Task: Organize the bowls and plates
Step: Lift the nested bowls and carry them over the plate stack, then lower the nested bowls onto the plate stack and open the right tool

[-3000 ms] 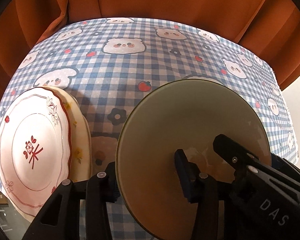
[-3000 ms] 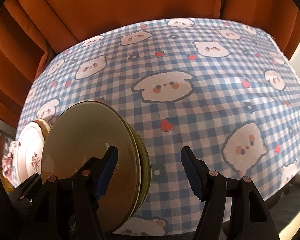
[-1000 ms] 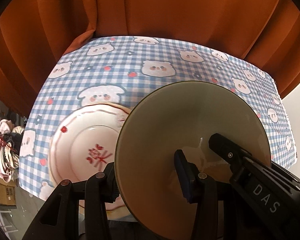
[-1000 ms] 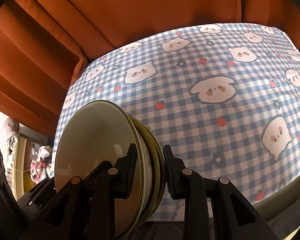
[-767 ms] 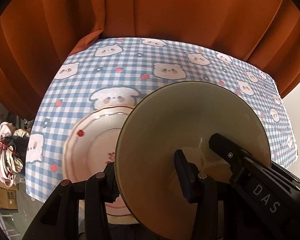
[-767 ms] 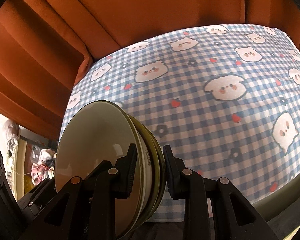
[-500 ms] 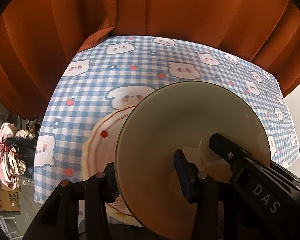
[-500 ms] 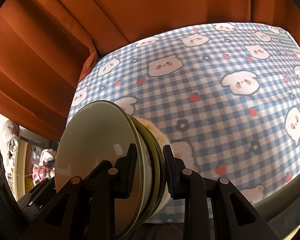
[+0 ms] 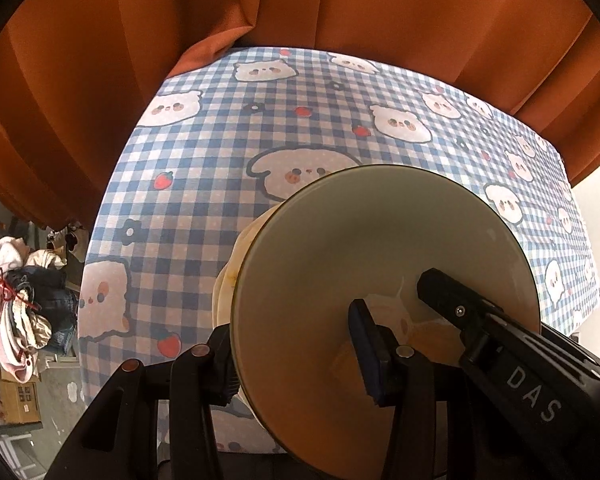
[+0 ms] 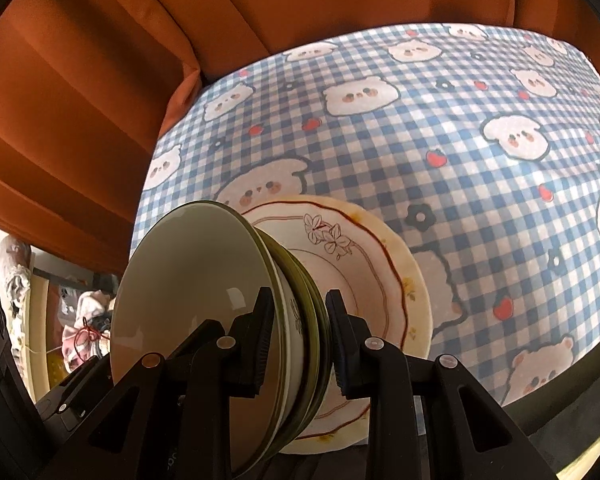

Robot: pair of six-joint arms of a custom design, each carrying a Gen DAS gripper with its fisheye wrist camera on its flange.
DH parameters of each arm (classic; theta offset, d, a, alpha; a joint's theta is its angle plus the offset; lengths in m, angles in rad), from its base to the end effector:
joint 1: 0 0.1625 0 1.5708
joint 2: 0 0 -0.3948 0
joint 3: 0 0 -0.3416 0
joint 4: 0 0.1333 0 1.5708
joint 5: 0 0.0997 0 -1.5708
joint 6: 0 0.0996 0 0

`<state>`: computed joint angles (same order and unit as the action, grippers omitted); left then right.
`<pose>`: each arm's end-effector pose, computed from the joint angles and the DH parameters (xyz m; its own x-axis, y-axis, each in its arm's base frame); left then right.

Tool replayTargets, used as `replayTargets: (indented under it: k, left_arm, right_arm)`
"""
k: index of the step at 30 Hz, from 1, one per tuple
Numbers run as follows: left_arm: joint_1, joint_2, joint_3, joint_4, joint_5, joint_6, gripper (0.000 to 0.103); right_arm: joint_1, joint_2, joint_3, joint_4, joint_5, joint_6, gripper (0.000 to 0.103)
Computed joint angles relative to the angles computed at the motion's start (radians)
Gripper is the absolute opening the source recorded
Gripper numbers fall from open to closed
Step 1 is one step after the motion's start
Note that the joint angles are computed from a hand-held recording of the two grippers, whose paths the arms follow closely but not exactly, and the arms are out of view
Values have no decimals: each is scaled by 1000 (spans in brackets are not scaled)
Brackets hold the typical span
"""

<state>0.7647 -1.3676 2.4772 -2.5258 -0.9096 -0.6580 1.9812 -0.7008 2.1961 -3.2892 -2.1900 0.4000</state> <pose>-0.0949 -0.3605 0.1502 -0.8144 0.0841 -0.5742 0.2717 0.9296 -0.2492 0.2459 -0.3758 0.0194 -0.8865 0.1574 0.4352 -0.0476 0.9043 -0.4242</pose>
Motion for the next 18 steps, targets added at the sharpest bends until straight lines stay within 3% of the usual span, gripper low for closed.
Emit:
replayTargets:
  k: [9,18]
  left_arm:
    - [9,37,-24,-33,1,96,47]
    - [4,46,-21,-41,-8,88,47]
  right_arm:
    - [9,14,-30,38,-54,45,29]
    - [6,3,-21,63,-63,52,33]
